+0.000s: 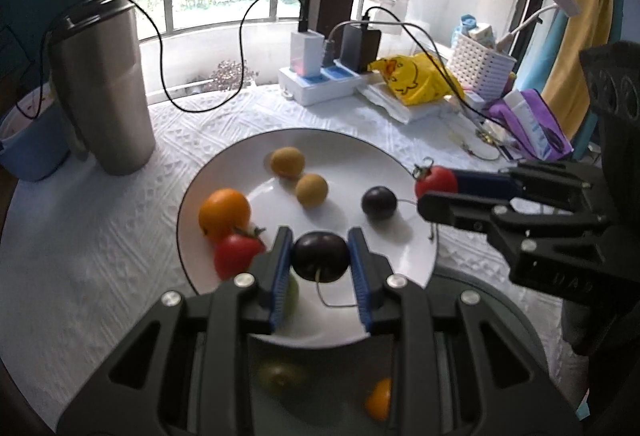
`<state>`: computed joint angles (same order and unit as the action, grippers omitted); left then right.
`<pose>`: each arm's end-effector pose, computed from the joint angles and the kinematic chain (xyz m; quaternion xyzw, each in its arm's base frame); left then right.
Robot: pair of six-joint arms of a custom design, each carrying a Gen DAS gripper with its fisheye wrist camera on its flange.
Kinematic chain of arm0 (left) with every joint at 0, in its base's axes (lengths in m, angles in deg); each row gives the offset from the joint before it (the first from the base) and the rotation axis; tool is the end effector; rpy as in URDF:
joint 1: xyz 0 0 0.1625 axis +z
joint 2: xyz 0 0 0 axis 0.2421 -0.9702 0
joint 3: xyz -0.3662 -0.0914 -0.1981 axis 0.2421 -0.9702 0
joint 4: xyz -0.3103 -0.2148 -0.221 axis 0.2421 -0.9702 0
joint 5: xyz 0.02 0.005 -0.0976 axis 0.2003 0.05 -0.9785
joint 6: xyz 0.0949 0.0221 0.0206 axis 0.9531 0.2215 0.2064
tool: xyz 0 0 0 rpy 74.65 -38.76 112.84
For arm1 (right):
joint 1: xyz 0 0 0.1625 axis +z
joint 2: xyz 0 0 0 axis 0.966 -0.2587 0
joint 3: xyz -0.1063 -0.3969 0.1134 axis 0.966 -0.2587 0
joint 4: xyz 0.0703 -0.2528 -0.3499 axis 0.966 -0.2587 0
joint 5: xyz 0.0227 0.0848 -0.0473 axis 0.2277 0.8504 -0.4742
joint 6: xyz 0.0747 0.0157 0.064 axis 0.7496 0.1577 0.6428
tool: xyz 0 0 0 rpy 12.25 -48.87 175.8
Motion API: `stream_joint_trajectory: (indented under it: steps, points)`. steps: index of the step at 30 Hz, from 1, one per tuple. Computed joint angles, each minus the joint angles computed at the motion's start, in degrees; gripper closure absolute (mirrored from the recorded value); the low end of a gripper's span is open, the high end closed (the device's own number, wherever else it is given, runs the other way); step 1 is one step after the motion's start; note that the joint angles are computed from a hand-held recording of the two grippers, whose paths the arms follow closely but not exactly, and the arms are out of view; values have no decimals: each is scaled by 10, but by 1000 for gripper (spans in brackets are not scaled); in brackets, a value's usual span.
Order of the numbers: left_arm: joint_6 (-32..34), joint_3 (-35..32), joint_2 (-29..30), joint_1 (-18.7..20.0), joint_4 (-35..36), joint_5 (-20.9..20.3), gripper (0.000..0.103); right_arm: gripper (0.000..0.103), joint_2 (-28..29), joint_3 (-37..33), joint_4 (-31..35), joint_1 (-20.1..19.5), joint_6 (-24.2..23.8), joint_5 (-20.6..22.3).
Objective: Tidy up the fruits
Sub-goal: 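Carry the plum and tomato onto the white plate and open both tools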
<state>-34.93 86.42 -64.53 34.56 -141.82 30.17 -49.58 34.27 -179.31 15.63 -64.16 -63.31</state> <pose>-0.3298 -0.6527 0.0310 0.3339 0.8921 -0.2266 0.2035 0.1059 -0.6260 0.2705 0.2302 -0.8892 0.2927 0.2660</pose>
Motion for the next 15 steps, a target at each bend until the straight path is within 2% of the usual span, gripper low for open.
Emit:
stream_joint_trajectory:
  steps: [10,15]
  points:
    - [-3,-42,25,11,25,-19,74,73,25,-46,30,-11,11,19]
    - [-13,-68,39,18,60,-34,74,73,31,-58,29,-18,19,22]
